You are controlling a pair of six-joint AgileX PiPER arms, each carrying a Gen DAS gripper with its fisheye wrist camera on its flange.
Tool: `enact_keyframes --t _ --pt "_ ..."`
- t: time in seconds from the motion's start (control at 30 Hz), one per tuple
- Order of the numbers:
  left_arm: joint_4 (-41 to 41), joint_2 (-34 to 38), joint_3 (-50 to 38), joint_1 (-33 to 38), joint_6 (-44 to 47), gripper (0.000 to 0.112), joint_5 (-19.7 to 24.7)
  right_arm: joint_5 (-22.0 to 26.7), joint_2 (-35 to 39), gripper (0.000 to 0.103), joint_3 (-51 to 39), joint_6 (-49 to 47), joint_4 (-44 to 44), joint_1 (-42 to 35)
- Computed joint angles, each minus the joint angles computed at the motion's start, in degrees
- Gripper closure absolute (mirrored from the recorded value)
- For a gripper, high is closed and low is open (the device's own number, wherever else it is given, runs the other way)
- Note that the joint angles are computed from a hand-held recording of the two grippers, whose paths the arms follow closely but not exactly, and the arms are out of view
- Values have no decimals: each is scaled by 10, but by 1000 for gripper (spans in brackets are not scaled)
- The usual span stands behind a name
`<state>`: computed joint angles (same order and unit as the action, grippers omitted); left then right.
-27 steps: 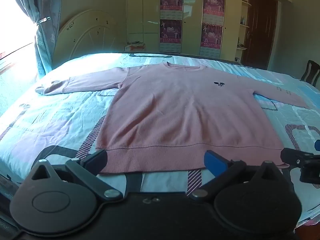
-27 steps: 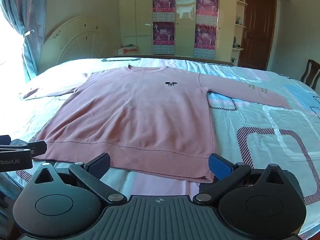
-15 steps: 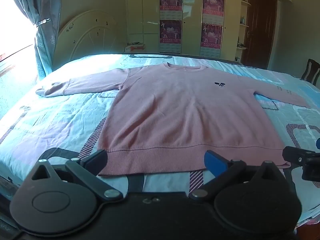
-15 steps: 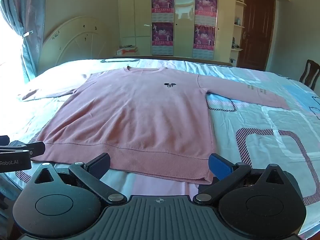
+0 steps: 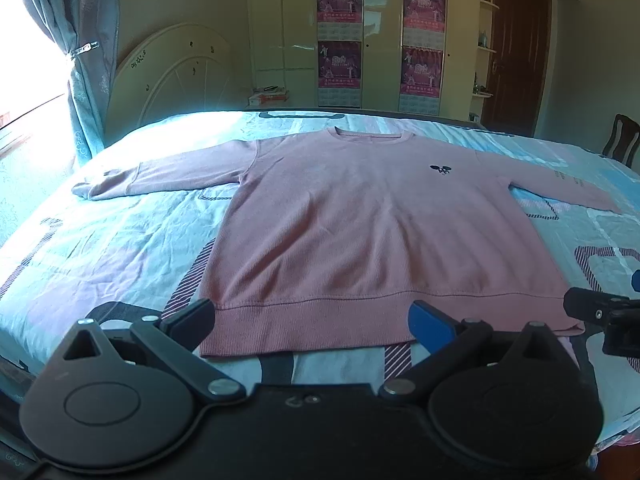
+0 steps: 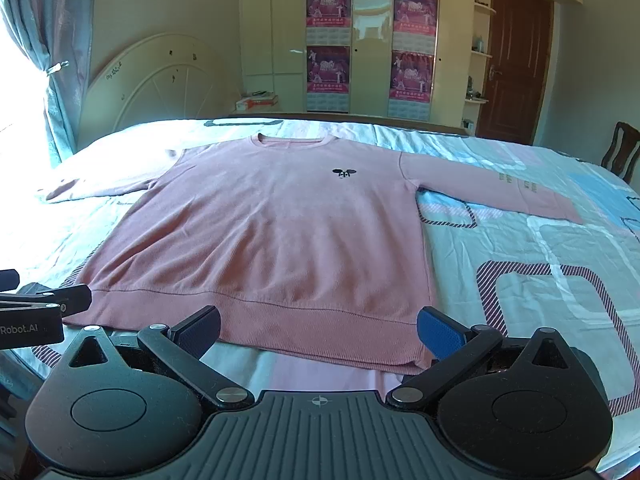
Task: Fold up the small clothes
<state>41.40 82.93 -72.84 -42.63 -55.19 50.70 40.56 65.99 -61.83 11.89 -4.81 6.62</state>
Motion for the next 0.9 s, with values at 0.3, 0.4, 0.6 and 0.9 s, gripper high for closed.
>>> enact_keyframes --t 0.3,0.4,0.6,0.9 --pt "1 6 -7 0 2 10 1 -3 6 0 -4 1 0 -1" --pt "0 8 -9 -2 3 10 1 -2 3 0 -3 -4 5 -5" --pt "-3 11 -11 0 7 10 0 -3 2 0 -2 -5 6 -6" --pt "-3 9 -6 8 11 10 -7 -4 2 0 0 -7 9 -9"
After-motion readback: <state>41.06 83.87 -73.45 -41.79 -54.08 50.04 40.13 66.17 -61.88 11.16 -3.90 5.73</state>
